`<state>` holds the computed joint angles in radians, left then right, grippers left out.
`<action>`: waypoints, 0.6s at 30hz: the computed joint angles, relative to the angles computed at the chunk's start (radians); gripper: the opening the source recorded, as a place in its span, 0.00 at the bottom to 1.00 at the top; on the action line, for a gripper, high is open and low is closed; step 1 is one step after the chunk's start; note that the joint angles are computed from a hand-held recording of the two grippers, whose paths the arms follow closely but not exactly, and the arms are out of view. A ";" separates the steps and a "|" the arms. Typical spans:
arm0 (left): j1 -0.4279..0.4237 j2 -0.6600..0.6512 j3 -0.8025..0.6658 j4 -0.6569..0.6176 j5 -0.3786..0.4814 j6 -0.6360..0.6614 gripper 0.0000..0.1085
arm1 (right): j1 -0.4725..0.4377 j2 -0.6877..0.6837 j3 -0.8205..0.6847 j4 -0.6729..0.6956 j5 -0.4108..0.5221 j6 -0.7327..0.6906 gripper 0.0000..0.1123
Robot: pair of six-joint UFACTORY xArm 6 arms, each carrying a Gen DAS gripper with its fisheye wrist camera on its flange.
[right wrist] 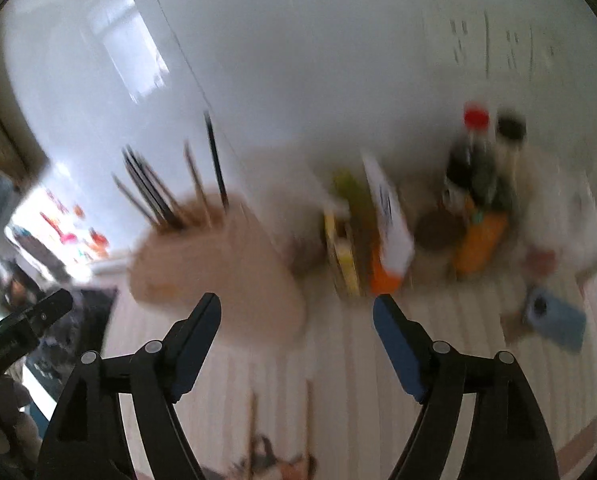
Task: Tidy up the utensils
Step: 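Move both open tools back down to the last wooden chopsticks on the mat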
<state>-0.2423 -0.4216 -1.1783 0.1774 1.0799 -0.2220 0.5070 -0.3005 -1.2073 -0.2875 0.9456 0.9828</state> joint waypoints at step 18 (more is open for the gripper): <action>-0.078 -0.051 0.307 0.039 0.089 -0.016 0.95 | 0.082 0.175 0.184 0.363 0.069 -0.183 0.44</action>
